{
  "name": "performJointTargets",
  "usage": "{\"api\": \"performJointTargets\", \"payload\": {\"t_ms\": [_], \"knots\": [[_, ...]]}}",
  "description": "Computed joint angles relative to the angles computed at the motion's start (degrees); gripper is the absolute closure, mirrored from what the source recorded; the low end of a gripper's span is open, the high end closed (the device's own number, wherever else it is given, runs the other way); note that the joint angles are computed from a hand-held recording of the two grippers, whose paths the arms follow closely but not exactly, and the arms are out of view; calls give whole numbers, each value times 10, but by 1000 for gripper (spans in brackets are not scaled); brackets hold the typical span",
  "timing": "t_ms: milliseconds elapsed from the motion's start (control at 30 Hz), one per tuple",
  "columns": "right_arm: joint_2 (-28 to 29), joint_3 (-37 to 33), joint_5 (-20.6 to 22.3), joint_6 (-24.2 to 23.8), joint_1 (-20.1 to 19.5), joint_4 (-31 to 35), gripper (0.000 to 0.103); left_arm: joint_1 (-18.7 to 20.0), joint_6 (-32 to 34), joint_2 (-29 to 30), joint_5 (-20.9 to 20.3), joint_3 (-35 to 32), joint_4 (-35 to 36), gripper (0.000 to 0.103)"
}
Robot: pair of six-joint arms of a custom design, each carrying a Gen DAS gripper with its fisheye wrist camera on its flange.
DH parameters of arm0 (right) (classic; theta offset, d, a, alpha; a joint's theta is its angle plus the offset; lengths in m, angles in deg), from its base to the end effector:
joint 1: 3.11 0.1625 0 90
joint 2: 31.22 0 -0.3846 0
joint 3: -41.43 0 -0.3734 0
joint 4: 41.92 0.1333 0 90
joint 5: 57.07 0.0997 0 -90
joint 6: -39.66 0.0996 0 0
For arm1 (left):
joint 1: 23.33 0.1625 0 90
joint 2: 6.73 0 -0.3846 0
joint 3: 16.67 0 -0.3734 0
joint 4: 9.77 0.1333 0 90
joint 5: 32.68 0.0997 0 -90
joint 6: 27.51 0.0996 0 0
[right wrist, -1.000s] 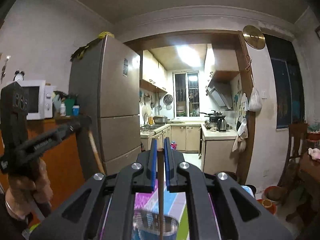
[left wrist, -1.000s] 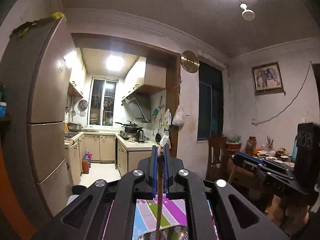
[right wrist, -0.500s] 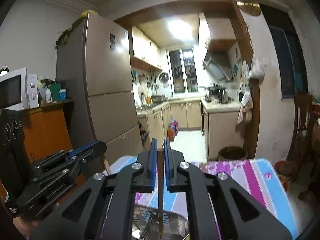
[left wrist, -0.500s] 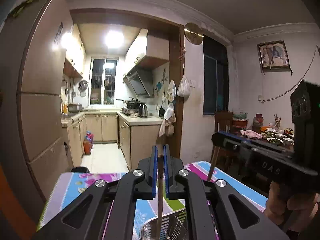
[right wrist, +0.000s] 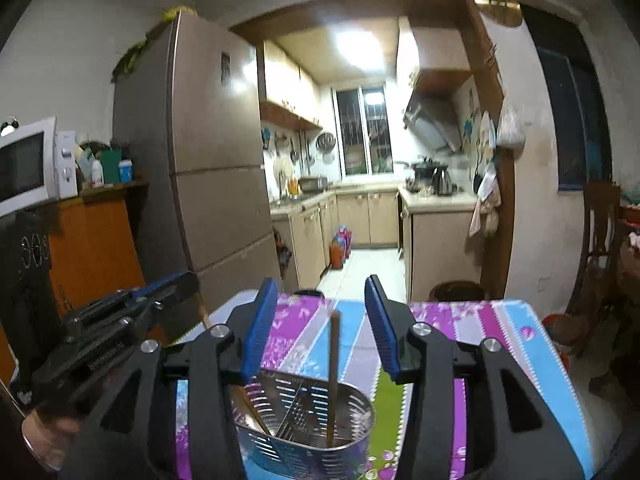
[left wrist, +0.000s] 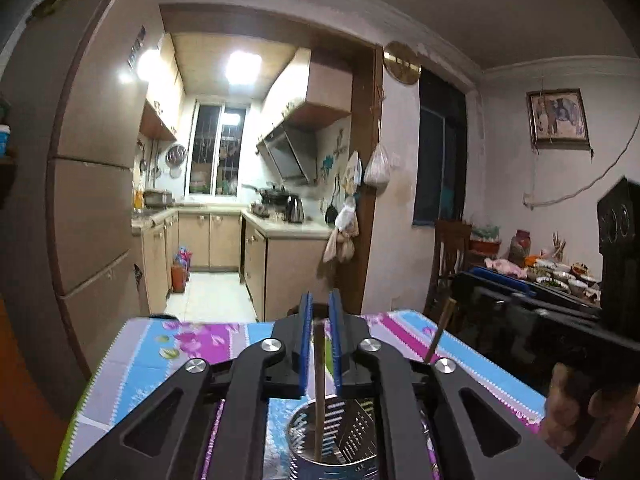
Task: Organize utensils
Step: 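Lower the chopsticks into the holder and open both tools, then withdraw both tools from the holder back over the remaining chopsticks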
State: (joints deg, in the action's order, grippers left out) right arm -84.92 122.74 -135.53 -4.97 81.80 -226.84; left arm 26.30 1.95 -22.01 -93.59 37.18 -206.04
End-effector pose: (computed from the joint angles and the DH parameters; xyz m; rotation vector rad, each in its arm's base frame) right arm 0.0917 -0.6979 0.3537 0.9523 -2.1778 1.5334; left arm -0.3676 -0.7130 0.0903 0.9888 2.1163 -1.5933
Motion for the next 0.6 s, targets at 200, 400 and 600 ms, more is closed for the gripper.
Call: {"api": "performJointTargets", "payload": {"t_ms": [200, 400, 600], "knots": [[-86, 95, 53, 4, -21, -63, 59, -25, 25, -74, 19, 117, -96, 71], [-239, 277, 145, -32, -90, -100, 38, -87, 96, -178, 101, 344, -275, 70], [-348, 429, 129, -103, -170, -99, 31, -169, 87, -255, 239, 585, -402, 42]]}}
